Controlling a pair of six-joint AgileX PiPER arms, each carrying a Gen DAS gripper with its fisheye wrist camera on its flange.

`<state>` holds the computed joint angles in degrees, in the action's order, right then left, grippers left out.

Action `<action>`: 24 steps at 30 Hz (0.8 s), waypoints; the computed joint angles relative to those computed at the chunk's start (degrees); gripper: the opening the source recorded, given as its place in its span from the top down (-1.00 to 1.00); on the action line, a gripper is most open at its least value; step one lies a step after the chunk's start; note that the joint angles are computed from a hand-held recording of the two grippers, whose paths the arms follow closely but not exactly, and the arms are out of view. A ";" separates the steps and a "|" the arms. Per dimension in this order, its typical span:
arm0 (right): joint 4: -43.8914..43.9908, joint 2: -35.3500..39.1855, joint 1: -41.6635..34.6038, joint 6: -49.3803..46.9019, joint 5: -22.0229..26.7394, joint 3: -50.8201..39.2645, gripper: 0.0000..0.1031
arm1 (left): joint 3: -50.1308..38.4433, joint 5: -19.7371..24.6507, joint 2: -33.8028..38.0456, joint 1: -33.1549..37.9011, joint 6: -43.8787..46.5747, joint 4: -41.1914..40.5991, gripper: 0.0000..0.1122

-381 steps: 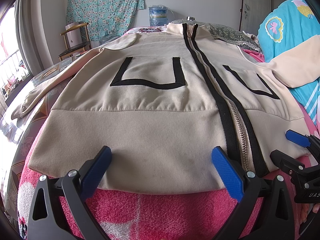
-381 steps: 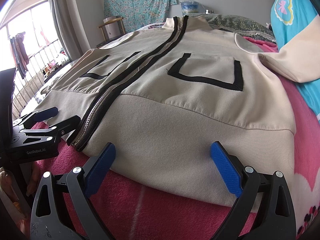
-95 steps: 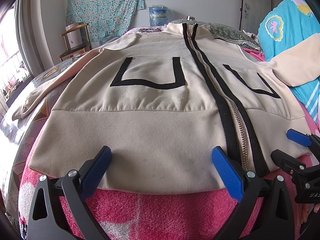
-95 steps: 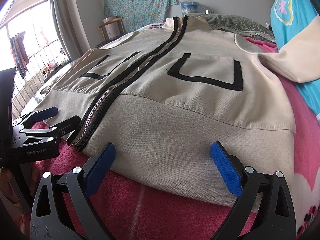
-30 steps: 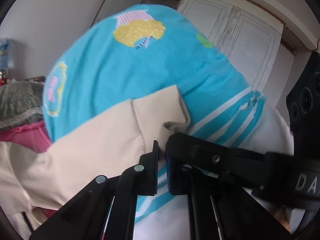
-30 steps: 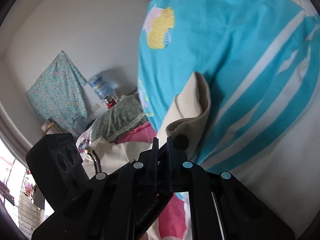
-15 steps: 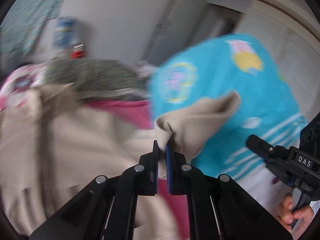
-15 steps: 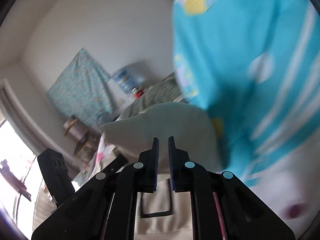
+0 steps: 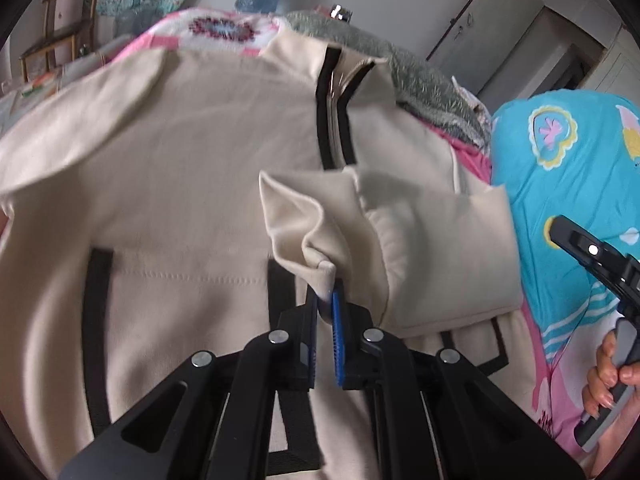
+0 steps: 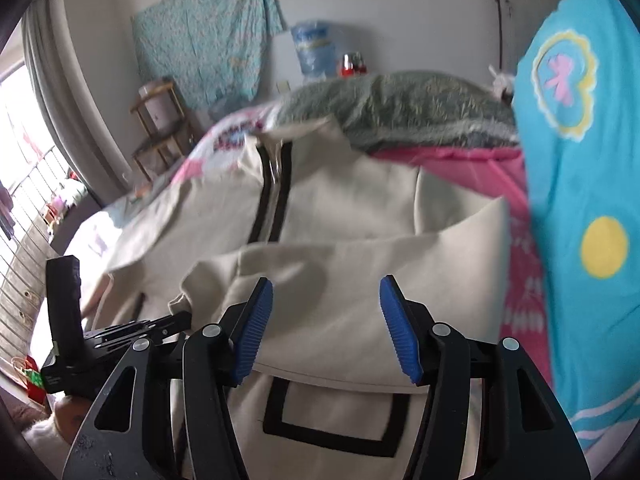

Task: Fold large clothes
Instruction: 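Carry the sleeve across the jacket body with the left gripper and release it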

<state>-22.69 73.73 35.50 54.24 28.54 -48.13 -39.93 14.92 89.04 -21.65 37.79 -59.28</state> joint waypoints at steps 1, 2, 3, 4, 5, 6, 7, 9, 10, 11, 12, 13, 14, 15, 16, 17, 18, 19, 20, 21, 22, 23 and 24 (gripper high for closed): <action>0.96 0.08 -0.04 0.38 -1.46 1.09 -0.06 | 0.60 0.90 0.55 0.67 4.53 -4.49 0.88; 0.36 0.04 -0.93 2.55 -3.09 2.58 -0.06 | 1.09 1.65 0.39 1.29 6.78 -6.72 0.87; 0.45 -0.11 -2.04 2.96 -3.25 3.32 -0.06 | 1.80 3.74 0.63 2.90 11.26 -11.25 0.87; -0.85 -0.65 -2.10 5.01 -2.72 3.99 -0.06 | 2.43 5.99 0.54 4.56 13.79 -14.03 0.86; -1.51 -0.90 -2.88 5.96 -2.53 4.60 -0.06 | 2.27 7.37 0.74 5.24 14.04 -14.68 0.83; -3.59 -1.28 -3.57 8.18 -0.73 4.92 -0.06 | 2.31 10.53 1.39 7.35 15.35 -14.99 0.81; -7.44 -1.61 -2.76 12.19 1.61 5.03 -0.06 | 2.08 11.89 1.15 8.09 14.57 -13.32 0.81; -14.02 -1.87 -2.00 17.65 4.66 5.38 -0.06 | 1.60 13.55 0.56 9.03 13.86 -10.03 0.78; -16.68 -2.31 -2.11 19.09 5.28 5.92 -0.06 | 1.10 13.94 0.46 9.04 12.95 -8.89 0.76; -17.39 -2.58 -2.99 18.43 4.57 6.42 -0.06 | 0.43 14.29 0.42 9.10 11.85 -7.48 0.65; -17.13 -2.67 -4.41 16.64 2.89 6.98 -0.06 | -0.09 13.77 0.27 8.90 10.92 -6.57 0.46; -17.87 -2.61 -4.96 16.44 2.48 7.32 -0.06 | -0.49 13.45 0.36 8.90 11.22 -6.85 0.34; -20.18 -2.01 -4.15 18.52 4.35 7.03 -0.06 | -0.77 12.55 0.37 8.74 11.37 -7.01 0.12; -24.79 -0.57 -2.37 22.78 8.52 6.70 -0.06 | -1.23 10.95 0.43 8.14 9.87 -5.75 0.04; -27.65 0.86 -0.87 25.45 12.29 6.25 -0.06 | -1.94 9.63 0.81 7.59 8.69 -4.47 0.04; -29.62 1.70 -0.58 27.06 13.76 6.76 -0.06 | -2.71 9.76 1.57 7.74 9.08 -4.60 0.04; -29.29 1.52 -1.30 27.30 12.95 7.45 -0.06 | -3.40 9.82 2.43 8.02 9.22 -4.81 0.04; -28.31 0.76 -3.40 26.34 9.84 8.60 -0.06 | -4.08 9.80 3.36 8.27 9.10 -4.96 0.04; -27.16 0.32 -5.36 25.31 7.12 9.48 -0.06 | -5.27 10.02 4.93 8.58 8.69 -5.41 0.04; -26.21 0.40 -6.62 24.77 6.10 9.79 -0.05 | -6.13 10.21 6.39 8.93 9.11 -6.94 0.04; -25.56 0.95 -8.18 24.95 5.45 10.07 -0.05 | -7.05 10.13 7.96 9.23 10.43 -9.99 0.04; -24.73 1.32 -9.38 24.82 4.83 10.21 -0.05 | -7.89 9.74 9.28 9.28 11.13 -12.78 0.04; -23.94 1.18 -10.05 24.80 4.39 10.50 -0.05 | -8.51 9.18 10.20 9.12 11.26 -15.10 0.06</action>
<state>-46.63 74.90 25.45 79.05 32.93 -37.63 -48.44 24.10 99.24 -12.53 49.04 -74.38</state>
